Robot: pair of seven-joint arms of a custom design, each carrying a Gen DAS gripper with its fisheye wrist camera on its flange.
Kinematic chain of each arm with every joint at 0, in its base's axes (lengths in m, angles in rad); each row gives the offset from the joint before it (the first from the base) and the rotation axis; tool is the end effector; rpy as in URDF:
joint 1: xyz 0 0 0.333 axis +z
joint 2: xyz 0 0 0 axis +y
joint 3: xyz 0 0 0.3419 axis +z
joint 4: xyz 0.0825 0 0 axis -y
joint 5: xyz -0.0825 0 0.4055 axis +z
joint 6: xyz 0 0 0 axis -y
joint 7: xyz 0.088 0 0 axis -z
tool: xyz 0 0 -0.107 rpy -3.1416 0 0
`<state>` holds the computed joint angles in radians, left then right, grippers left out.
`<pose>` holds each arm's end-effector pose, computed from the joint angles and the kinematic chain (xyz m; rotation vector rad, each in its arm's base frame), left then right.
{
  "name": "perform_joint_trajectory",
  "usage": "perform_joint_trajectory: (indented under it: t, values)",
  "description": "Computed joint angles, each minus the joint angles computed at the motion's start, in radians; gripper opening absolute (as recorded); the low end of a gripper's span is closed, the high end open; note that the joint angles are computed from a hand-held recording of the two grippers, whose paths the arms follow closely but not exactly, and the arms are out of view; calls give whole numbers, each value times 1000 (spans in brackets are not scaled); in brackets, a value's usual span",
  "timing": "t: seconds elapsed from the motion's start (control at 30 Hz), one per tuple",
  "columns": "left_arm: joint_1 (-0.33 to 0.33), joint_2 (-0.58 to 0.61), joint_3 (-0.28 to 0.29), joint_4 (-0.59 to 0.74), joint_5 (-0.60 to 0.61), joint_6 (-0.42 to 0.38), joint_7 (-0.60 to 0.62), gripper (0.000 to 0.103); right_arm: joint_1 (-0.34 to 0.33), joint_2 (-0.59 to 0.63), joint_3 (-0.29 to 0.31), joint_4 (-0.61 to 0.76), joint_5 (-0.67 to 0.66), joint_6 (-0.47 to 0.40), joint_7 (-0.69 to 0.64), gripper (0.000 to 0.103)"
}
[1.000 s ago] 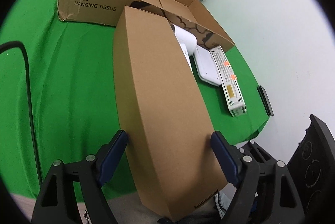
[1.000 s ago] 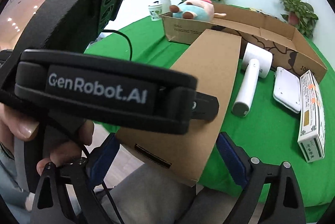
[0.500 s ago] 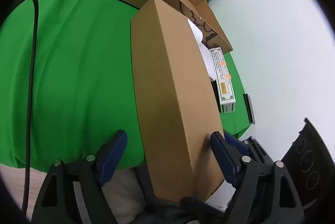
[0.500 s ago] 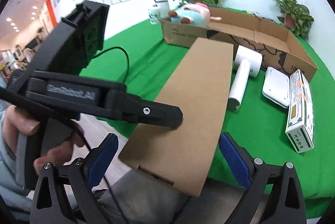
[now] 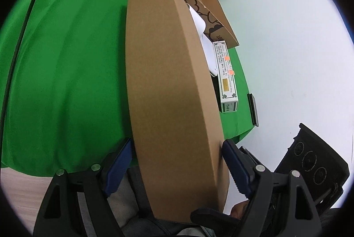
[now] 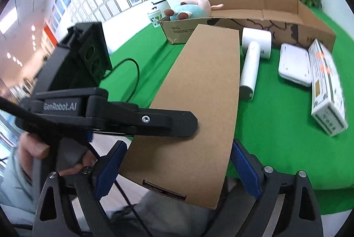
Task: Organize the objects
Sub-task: 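Lift the brown box and carry it over the open box with the left gripper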
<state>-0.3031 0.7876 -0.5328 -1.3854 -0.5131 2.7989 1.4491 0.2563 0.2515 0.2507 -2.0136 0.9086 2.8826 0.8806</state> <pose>0.6451 -0.4931 0.3632 1.7764 -1.7877 1.0915 0.5929 0.2671 0.3962 -1.9494 1.3615 -0.0932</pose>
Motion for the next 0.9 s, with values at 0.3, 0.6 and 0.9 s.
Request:
perform_joint_trajectory:
  t: [0.3,0.6,0.9]
  values:
    - [-46,-75,72,-54,80,50,-95,74,-13,-8,7,22,232,-58,-211,91]
    - [-91,-146,155,-50,226,78,-173,74,16,-16,-12,91,331,-18,-317,88]
    - [-137,-68,230,234,385,-34,-199,72,11,55,-21,284,309,6,-320,88]
